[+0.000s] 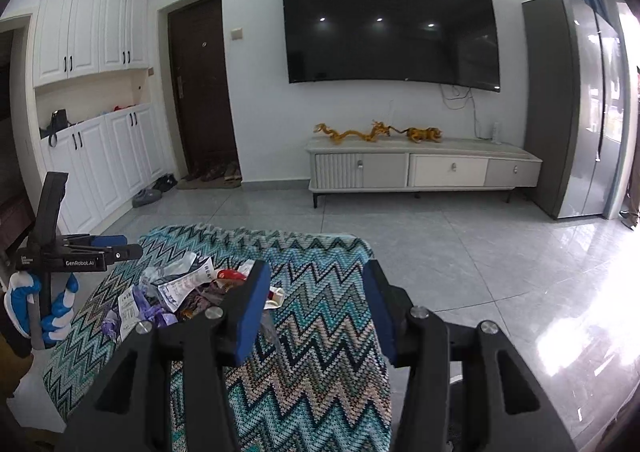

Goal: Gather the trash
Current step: 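Return both open tools to the trash pile on the ottoman, then grasp the blue milk carton with the left tool while the right tool grasps the red-white snack bag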

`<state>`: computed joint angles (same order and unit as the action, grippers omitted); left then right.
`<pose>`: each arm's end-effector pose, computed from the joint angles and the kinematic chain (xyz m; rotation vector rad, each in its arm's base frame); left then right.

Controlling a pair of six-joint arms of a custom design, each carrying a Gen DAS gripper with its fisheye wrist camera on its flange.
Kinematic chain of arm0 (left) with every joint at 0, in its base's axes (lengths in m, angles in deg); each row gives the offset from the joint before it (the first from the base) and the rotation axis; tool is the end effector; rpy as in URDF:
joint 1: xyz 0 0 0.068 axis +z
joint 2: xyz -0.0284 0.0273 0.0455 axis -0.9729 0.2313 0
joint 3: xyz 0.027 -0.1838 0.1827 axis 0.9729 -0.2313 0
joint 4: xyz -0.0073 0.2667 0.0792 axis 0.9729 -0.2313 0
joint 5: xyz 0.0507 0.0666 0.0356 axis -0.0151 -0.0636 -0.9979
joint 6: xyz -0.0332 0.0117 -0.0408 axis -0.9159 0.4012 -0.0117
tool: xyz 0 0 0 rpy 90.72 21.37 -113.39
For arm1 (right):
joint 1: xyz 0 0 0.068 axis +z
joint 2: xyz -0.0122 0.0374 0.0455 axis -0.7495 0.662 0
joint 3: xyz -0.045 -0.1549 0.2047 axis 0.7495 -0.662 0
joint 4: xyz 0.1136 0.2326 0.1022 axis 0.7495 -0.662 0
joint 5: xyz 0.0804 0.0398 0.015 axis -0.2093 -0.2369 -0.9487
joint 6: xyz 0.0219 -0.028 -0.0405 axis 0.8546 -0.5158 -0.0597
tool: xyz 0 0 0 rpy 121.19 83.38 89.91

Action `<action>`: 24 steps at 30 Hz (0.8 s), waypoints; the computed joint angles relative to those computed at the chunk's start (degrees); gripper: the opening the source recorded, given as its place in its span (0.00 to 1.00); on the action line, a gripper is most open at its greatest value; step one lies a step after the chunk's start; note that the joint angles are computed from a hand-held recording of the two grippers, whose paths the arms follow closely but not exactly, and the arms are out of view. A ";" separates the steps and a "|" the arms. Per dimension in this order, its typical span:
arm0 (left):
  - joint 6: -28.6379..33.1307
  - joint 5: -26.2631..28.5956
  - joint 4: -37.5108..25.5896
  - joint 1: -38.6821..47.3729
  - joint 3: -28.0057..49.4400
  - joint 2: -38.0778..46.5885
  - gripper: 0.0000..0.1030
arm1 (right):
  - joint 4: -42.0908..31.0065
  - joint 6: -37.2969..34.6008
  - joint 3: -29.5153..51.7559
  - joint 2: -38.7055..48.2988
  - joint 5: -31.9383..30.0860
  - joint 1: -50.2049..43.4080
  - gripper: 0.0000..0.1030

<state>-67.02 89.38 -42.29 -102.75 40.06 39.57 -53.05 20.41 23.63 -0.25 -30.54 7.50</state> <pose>0.2999 -0.1537 0.3678 0.5795 2.3236 -0.4349 0.0924 0.0894 0.4400 0.1453 2.0762 0.0172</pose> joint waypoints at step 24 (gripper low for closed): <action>6.38 -1.90 -7.79 -0.64 11.47 22.05 0.34 | 30.25 -37.17 -3.40 35.20 -42.86 -28.96 0.44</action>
<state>-60.64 87.48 -50.08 -103.39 51.53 61.62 -22.80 -16.76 20.23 34.95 -73.40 -21.46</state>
